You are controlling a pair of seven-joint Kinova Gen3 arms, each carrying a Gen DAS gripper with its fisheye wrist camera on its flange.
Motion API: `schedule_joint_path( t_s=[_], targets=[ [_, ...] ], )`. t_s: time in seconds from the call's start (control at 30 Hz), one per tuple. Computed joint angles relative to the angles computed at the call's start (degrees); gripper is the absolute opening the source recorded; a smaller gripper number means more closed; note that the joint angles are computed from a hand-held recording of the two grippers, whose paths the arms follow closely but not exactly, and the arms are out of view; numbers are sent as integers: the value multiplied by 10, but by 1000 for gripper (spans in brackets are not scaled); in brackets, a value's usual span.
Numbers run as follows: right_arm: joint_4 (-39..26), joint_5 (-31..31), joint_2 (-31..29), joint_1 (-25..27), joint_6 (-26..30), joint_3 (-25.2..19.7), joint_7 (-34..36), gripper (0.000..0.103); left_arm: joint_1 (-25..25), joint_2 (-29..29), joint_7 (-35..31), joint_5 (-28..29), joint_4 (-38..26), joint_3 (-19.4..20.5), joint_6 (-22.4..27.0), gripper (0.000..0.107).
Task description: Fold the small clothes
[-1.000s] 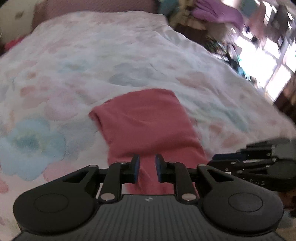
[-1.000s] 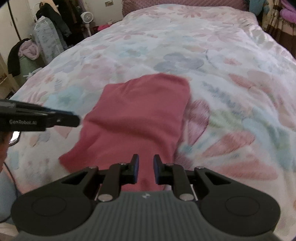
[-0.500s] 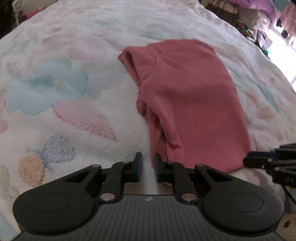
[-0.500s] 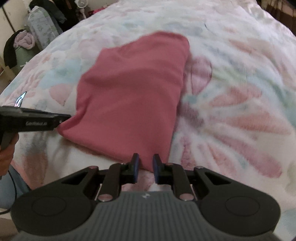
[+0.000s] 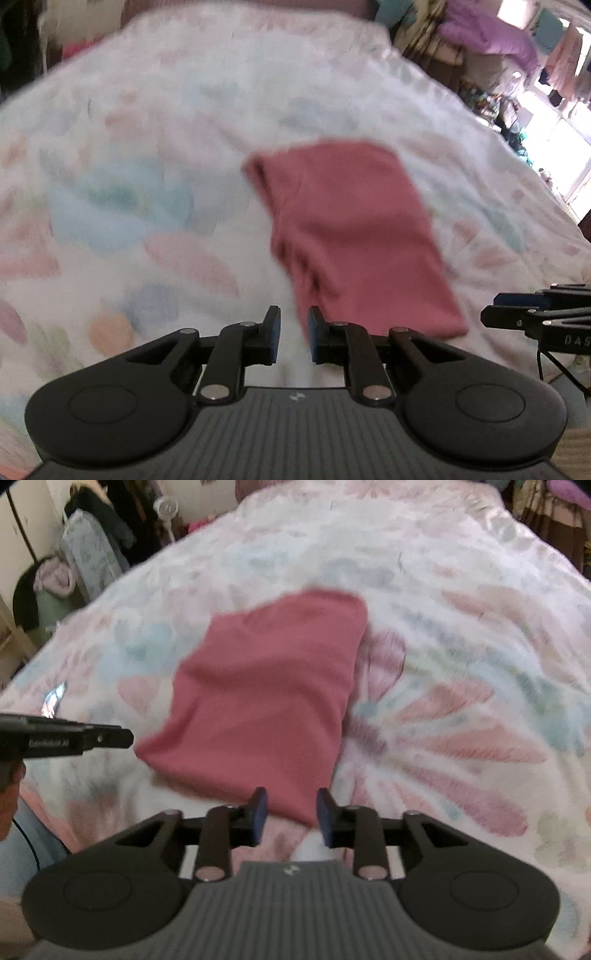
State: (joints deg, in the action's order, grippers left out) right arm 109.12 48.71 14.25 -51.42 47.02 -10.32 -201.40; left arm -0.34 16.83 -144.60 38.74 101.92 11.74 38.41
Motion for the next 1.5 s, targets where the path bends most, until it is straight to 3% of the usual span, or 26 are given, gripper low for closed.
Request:
schedule_joint_path(
  t_s=[0.07,0.13,0.2,0.23,0.27,0.37,0.47,0.53,0.63,0.7,0.8,1.03,1.2,1.5],
  targets=[
    [-20,4,-8,-24,47,12,-2,46,2,-35,-17,10,10,12,-38,25],
    [-44,16,-15,-78,93,57,-4,62,20,-74,-49,46,29,3,-84,37],
    [-65,35,-18,-131,140,98,-12,76,30,-107,-87,92,50,2,-131,74],
    [-77,42,-18,-157,163,118,-14,81,22,-126,-107,116,60,15,-154,81],
    [-89,46,-16,-179,186,132,-18,82,20,-141,-126,139,71,22,-178,92],
    [-139,46,1,-195,256,119,-18,82,48,-178,-168,189,110,17,-246,102],
    [-197,35,36,-219,326,118,2,82,76,-198,-138,160,131,1,-257,103],
    [-218,44,50,-206,357,75,-14,82,79,-209,-92,118,140,-2,-242,103],
    [-213,56,52,-165,356,-4,-70,82,25,-218,-22,66,142,34,-193,103],
    [-227,43,66,-158,368,-26,-70,82,25,-218,25,29,136,21,-152,103],
    [-237,20,75,-172,365,-23,-65,82,64,-223,89,-37,138,-18,-132,103],
    [-234,-22,78,-182,337,-17,-75,82,93,-237,175,-119,150,-42,-106,103],
    [-244,-29,88,-193,340,-13,-66,82,120,-242,191,-132,159,-72,-92,103],
    [-256,-36,97,-202,351,-4,-51,82,134,-247,216,-158,167,-78,-92,103]
  ],
)
